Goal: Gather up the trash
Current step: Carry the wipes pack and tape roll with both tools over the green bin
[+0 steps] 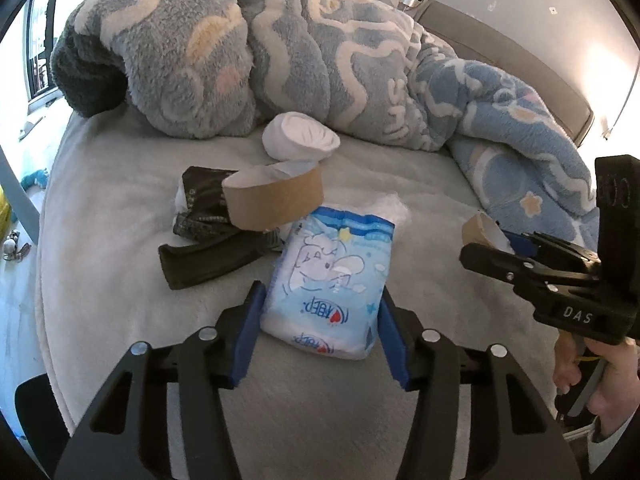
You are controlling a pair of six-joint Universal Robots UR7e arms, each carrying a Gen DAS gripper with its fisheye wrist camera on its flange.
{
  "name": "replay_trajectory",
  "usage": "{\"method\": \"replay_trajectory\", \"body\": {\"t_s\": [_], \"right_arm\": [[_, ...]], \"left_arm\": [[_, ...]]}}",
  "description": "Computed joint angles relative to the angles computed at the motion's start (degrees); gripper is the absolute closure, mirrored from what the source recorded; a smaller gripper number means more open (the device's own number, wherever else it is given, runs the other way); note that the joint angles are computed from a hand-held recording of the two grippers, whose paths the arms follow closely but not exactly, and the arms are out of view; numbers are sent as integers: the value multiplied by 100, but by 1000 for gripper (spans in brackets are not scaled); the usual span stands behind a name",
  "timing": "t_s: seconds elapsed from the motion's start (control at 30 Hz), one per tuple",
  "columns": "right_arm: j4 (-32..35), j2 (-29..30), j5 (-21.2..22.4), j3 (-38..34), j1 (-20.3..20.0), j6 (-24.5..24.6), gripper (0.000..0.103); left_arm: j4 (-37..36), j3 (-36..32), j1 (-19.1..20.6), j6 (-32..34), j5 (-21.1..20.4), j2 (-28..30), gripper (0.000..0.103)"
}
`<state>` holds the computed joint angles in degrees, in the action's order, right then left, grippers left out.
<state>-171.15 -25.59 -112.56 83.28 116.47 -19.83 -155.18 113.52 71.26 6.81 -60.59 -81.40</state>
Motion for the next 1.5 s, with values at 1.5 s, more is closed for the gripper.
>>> {"method": "replay_trajectory", "body": {"t_s": [1.5], "right_arm": [[-195, 361, -58, 59, 1311, 571, 55]], "left_arm": [[1089, 1309, -561, -541, 939, -2857, 48]]}}
